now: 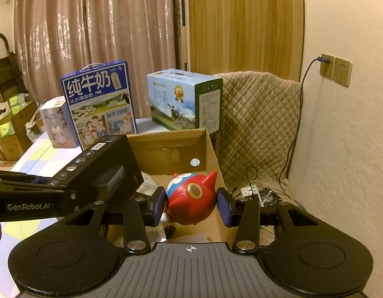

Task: Organize objects
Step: 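Carry the black box in the left tool while the right tool carries the figure over the box, then open the left tool to drop the black box while the right tool drops the figure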

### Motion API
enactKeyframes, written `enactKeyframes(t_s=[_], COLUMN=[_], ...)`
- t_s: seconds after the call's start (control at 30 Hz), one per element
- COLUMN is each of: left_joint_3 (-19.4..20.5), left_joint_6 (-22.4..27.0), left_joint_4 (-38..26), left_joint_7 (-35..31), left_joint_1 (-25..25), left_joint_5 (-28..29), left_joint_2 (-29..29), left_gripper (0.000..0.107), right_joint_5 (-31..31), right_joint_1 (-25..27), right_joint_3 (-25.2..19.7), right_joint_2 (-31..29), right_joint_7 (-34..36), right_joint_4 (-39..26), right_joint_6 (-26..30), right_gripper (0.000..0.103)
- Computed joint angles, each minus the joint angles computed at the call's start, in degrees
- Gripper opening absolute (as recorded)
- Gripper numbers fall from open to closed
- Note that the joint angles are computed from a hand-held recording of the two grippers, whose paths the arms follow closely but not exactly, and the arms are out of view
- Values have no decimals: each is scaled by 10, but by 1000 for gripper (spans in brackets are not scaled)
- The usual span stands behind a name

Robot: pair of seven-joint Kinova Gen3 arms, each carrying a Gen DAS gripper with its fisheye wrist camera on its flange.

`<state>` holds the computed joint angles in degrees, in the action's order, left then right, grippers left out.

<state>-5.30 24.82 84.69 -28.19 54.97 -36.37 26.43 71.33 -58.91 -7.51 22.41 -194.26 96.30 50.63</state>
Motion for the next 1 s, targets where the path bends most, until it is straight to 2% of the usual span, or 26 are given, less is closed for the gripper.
enactKeyframes(t_s=[0.5, 0.57, 0.6, 1.0], left_joint_3=[2, -2, -7, -39], left_joint_6=[-15, -14, -16, -13], left_joint_4=[-14, -18, -17, 19], left_joint_7=[-12, -13, -12, 38], left_joint_1=[-13, -12, -9, 12], left_joint_5=[25, 32, 32, 0], left_joint_2=[17, 20, 20, -2], left_gripper=[39, 55, 57, 59], right_joint_5=[3, 4, 5, 15], right_joint_1=[6, 6, 7, 13], right_joint_3=[0, 0, 0, 3], right_joint_2=[-1, -1, -2, 4], right_joint_7=[-13, -16, -17, -38], right_joint_4=[10, 12, 13, 13], right_joint_6=[-7, -8, -9, -35], right_gripper=[42, 42, 42, 42])
